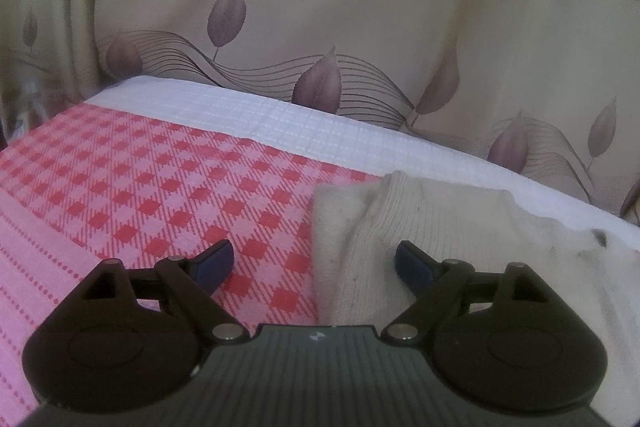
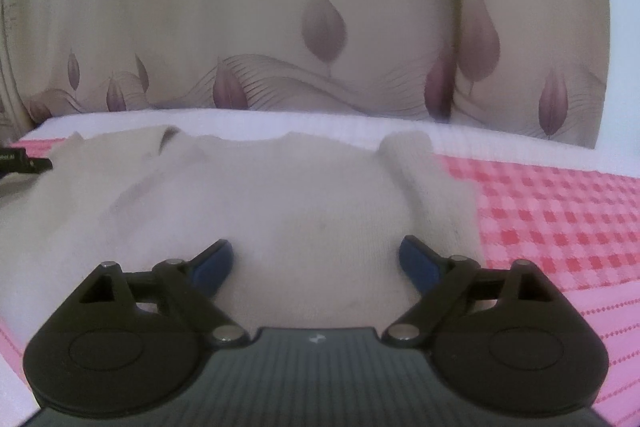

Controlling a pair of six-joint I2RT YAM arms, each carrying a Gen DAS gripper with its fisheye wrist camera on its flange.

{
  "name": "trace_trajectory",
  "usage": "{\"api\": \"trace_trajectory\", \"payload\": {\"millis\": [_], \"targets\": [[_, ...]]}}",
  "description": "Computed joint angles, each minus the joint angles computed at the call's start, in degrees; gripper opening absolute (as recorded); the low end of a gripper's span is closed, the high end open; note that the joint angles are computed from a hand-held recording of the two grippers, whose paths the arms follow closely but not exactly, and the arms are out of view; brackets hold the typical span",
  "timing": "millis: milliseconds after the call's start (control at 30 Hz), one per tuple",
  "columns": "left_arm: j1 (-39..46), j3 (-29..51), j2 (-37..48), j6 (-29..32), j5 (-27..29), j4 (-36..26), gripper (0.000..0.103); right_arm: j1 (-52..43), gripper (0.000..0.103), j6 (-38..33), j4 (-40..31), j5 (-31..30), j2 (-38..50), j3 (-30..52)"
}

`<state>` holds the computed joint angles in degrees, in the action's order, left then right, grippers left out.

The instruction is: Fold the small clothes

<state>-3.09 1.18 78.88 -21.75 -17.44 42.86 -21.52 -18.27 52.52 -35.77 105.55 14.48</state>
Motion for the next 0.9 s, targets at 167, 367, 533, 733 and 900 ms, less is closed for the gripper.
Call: {"api": "trace_trajectory", "payload": {"millis": [167, 367, 533, 733, 900], "targets": [[-0.4, 0.3, 0.1, 0.6, -0.8, -0.6, 0.09, 0.7, 0.092, 0.0, 0.9, 1.0, 0.2, -0.3], [-0.6, 0.5, 0.0, 0.6, -1.1, -1.1, 0.091, 1.0, 0.094, -0.6, 1.4, 1.5, 0.0, -0.8], [-0.7, 0.5, -0.1, 0.5, -1.2, -1.2, 0.092, 1.0, 0.099, -0.9, 1.4, 1.5, -0.3, -0.9], [-0.7, 0.5, -0.1, 0.7, -1.2, -1.2, 0.092, -0.3, 0.101, -1.3, -0.3, -0.9, -0.7, -0.4], [-0.5, 0.3, -0.2, 1.3, -1.0, -1.1, 0.093, 0.3, 0.102, -1.6, 0.4, 0.1, -0.8, -0.9]]}}
